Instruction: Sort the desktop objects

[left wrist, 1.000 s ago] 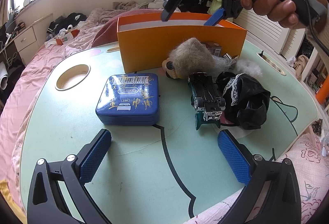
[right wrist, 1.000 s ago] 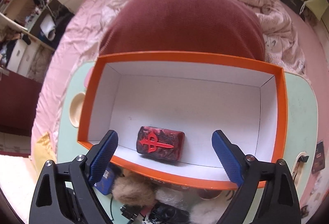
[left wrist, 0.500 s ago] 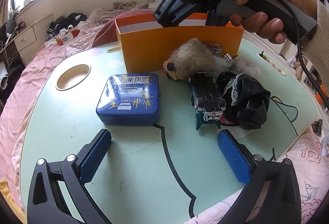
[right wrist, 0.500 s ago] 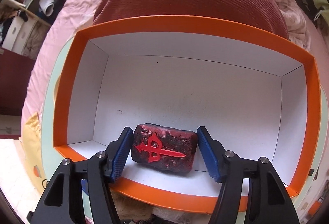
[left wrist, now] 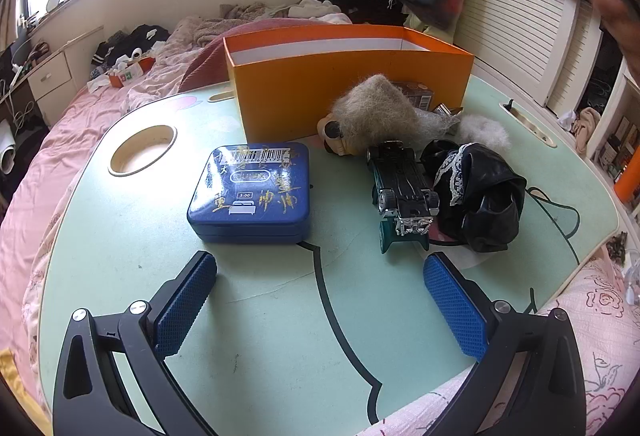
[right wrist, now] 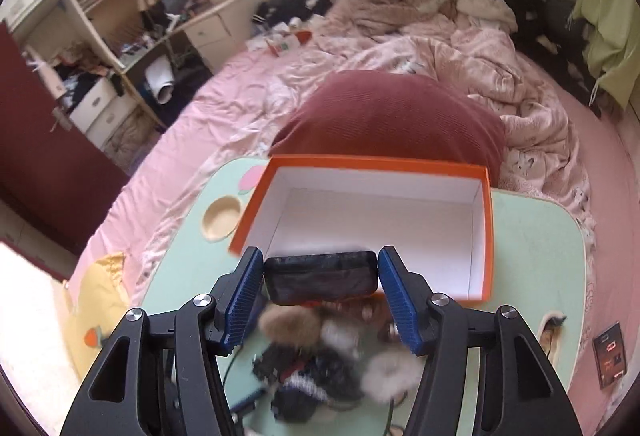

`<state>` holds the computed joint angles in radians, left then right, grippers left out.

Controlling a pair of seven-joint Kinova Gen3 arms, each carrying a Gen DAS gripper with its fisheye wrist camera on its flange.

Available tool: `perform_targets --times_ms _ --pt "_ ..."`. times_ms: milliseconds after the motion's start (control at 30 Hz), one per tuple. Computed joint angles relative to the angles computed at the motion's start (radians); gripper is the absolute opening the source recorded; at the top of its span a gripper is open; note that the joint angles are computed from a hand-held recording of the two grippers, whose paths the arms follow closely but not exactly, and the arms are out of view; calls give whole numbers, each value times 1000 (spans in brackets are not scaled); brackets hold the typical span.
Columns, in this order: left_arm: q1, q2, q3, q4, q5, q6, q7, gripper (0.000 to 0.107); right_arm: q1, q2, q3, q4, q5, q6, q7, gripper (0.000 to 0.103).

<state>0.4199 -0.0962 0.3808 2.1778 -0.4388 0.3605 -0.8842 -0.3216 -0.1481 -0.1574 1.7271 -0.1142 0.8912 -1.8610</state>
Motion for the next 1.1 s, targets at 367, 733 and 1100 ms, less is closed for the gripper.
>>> perform_targets --times_ms 367,733,1100 --pt "2 0 -1 0 -3 0 4 103 265 -62 -178 300 -274 -223 202 43" --pt "1 0 -1 2 -3 -1 4 103 541 -399 -601 478 -32 -259 -179 70" --pt "0 -5 4 0 -2 5 5 103 469 -409 -729 576 267 -311 -538 103"
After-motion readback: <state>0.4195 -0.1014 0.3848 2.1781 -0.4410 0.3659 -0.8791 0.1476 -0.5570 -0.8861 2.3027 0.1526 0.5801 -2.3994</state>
